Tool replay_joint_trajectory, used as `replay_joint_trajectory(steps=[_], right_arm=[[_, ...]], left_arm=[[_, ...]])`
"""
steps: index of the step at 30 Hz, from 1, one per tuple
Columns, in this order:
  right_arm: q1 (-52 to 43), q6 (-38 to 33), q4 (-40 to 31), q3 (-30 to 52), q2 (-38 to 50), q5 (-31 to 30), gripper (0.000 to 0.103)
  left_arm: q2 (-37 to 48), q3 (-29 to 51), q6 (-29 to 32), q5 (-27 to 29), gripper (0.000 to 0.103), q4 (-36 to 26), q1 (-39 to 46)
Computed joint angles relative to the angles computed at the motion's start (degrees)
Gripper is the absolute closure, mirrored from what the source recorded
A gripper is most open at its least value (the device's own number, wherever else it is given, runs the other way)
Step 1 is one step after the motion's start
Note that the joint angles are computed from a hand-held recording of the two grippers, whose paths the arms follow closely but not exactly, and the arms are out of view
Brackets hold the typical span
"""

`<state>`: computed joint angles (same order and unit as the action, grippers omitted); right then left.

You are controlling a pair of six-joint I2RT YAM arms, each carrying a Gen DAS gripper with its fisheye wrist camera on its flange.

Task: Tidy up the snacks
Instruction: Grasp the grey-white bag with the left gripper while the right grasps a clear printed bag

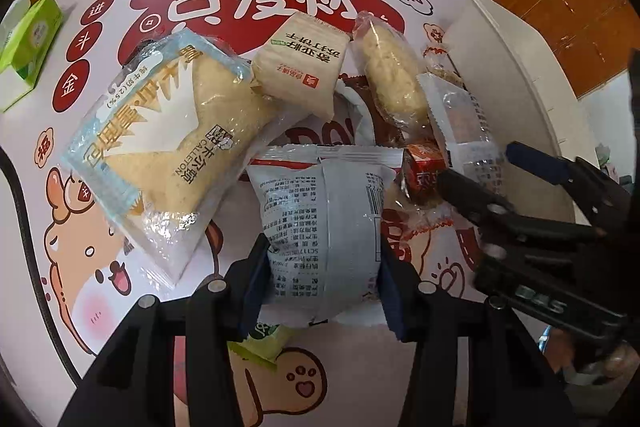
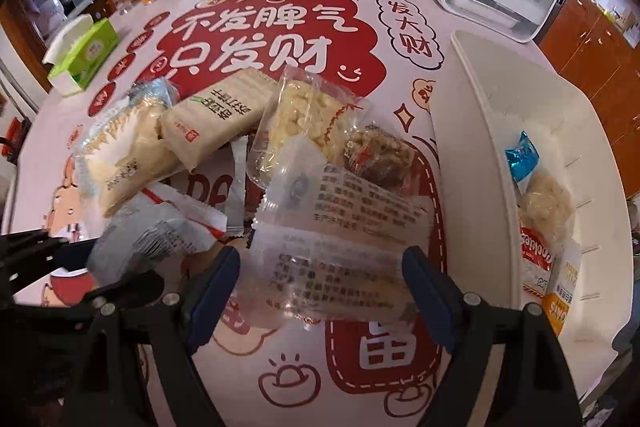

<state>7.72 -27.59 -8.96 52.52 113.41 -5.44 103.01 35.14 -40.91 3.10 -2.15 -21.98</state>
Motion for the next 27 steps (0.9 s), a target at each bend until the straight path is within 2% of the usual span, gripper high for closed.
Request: replay_joint_trajectory(steps=[5,7,9,11,16,22,27], right_arm=[[3.01,1.85,4.65,-1.02,1.75,6.67,0.019],[2.83,2.1,5.13,-0.9,1.89,6.74,0.026],[3.14,1.35,9.26,-3.55,0.03,8.33,0.049],[3.18,-0.08,11.38,-5.4,-1.94,8.94,0.057],[-0.78,-1.52,7.11,-4.97,-6.25,3.8,0.067],[-8.11,-3.3,-9.63,0.84,-10.37,-10.04,0.069],[-12.7,-7.18,-17.6,1.51,-15.41,-18.03,0.069]], left_arm=[[-1.82,-0.6,-0.15,-1.48,0.055,-0.91,-1.69],[-2.08,-0.44,-0.06,-1.91,0.055,-1.18,-1.94],[-2.28,-0.08,-0.25,-2.76,0.056,-1.83,-2.55],[-2.95,-0.27,-0.66,-3.27,0.057,-2.04,-3.07],[-6.53,-0.02,-2.32,-6.61,0.059,-4.94,-5.46],[-14.53,1.17,-4.74,-11.44,0.06,-12.14,-8.63],[-20.74,4.76,-7.17,-17.02,0.06,-19.86,-12.79]])
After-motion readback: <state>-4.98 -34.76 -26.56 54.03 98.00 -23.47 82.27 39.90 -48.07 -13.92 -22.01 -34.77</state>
